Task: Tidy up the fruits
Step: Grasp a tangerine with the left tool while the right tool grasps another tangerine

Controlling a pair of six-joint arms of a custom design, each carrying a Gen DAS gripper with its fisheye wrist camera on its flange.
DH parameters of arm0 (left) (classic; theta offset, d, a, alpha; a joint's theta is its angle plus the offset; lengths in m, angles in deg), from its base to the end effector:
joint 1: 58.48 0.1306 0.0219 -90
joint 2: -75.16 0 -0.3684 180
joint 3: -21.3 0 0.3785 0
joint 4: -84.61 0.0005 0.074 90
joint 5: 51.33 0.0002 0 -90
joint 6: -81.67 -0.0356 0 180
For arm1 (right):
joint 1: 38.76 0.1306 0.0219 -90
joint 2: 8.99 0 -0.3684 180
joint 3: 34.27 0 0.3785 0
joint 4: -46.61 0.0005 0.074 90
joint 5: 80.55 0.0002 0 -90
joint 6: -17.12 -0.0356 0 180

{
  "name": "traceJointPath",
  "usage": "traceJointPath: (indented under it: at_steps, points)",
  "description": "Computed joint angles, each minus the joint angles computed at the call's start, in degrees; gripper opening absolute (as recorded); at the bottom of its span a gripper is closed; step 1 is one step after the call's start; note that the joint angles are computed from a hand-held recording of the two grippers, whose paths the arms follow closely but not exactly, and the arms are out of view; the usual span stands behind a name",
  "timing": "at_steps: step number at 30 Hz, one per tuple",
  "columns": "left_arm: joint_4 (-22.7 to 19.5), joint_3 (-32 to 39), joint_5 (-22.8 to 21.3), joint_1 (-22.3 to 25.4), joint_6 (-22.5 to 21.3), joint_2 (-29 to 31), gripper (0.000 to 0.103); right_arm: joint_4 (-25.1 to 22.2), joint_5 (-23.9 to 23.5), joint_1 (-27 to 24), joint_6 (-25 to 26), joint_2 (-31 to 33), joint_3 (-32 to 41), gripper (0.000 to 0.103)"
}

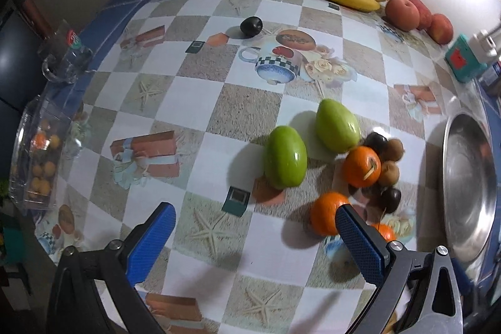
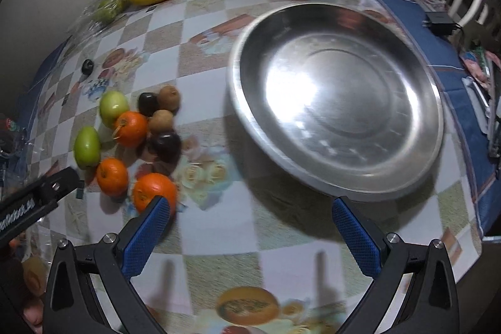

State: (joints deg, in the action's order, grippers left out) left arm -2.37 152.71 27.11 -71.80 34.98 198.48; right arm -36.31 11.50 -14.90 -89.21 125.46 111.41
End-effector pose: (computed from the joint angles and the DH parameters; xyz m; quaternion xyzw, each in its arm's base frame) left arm 0.6046 -0.1363 0.3848 -0.2656 0.9540 0.0426 0.1323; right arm 0.6275 0.2756 0.3632 -0.0620 0.9852 0.0381 0.1555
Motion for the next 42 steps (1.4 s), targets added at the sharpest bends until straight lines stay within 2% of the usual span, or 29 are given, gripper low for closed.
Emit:
traceJointPath:
  at_steps: [4, 7, 12, 17, 20, 24, 29, 33, 34, 42]
  points:
    - [-0.2, 1.5, 2.3, 0.8, 0.3, 1.5, 0.103, -1.6, -0.6, 1.3, 2.0, 2.9, 4.1, 0.102]
    - [0.1, 1.6, 4.3, 0.9, -0.1, 2.0, 0.102, -3.7, -1.3, 1.9, 2.8, 5.7, 8.1, 0.096]
    - [1.3, 1.1, 6.9, 1.1, -0.9, 2.1, 0.101, -6.2, -4.5, 2.3, 3.6, 9.2, 12.9, 0.074]
    - [1.6, 1.5, 9.1, 1.1, -2.0, 3.0, 0.092, -5.2, -5.2, 2.8, 3.8, 10.7, 14.8, 0.063]
    - [1.9, 1.8, 9.6, 0.7, -2.5, 3.4, 0.091, -4.5, -6.3, 2.8, 3.8, 10.5, 14.4, 0.056]
    - [2.7, 2.4, 11.4, 0.4, -2.8, 4.1, 0.083, -4.6, -8.6, 2.8, 4.2, 11.1, 15.2, 0.042]
    - [3.9, 2.7, 12.3, 0.0, -3.0, 4.6, 0.073, -5.3, -8.6, 3.0, 4.1, 12.0, 16.6, 0.042]
    - [3.4, 3.8, 12.8, -0.4, -3.2, 5.1, 0.073, -5.9, -8.3, 2.6, 3.2, 11.1, 15.6, 0.042]
    - [3.4, 4.0, 12.9, -0.5, -3.2, 5.3, 0.073, -4.7, -8.4, 2.5, 3.2, 9.6, 13.0, 0.042]
    - [3.2, 5.4, 12.8, -1.3, -3.0, 6.7, 0.068, -1.6, -6.4, 1.6, 1.6, 5.7, 7.8, 0.041]
